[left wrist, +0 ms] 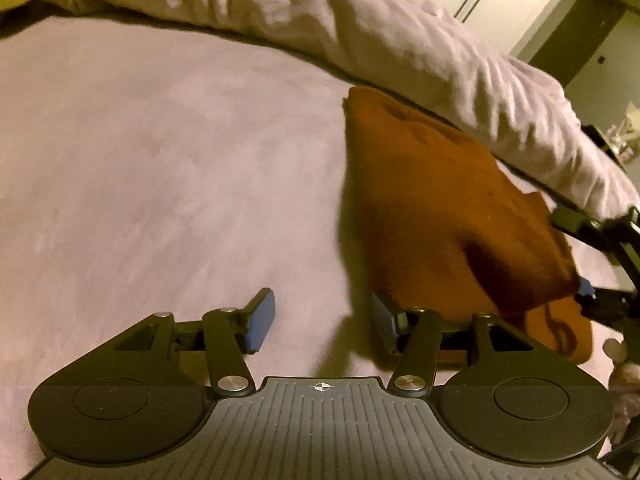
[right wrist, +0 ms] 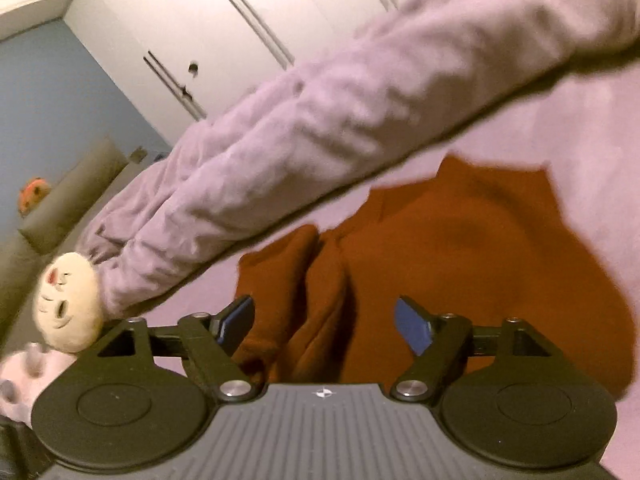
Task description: Fold small clothes
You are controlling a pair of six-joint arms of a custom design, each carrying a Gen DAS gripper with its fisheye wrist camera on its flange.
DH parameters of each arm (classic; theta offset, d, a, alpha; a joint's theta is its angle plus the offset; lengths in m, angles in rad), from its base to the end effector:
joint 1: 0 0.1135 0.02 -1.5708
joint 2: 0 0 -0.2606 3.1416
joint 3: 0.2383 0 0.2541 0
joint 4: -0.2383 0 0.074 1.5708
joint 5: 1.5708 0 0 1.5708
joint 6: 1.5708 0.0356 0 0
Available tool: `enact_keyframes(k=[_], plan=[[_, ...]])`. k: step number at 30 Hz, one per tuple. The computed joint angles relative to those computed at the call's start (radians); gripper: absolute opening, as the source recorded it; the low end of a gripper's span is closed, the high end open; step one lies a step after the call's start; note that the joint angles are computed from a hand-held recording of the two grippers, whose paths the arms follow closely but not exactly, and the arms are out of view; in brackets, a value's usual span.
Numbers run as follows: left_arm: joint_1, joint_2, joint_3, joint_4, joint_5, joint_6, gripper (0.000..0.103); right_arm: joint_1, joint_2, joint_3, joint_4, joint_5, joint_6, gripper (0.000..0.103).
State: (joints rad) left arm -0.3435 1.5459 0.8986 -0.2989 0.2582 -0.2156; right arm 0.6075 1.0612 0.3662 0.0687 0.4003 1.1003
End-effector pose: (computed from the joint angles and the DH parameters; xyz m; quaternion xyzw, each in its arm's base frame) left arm 0.2889 -0.1130 0.1850 0.0998 0.9393 -0.2018 0.2591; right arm 0.1783 0.1070 0.1663 0.3006 0.8243 0.2197 0.4264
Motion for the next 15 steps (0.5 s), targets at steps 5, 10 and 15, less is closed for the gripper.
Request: enact_keyframes(k=[5, 10, 15], plan=[[-0.019, -0.017, -0.023, 0.01, -0.036, 0.031, 0.059, -0.067, 0.194, 0.077, 0.122, -0.153, -0.088, 0.078], [-0.012, -0.019, -0.017, -0.004, -0.028, 0.049, 0.06, -0.067, 0.315, 0.178, 0.12, -0.165, -0.191, 0.04], [-0.023, -0.015, -0.022, 0.005, -0.045, 0.046, 0.062, -0.067, 0.356, 0.241, 0.07, -0.163, -0.211, 0.054]])
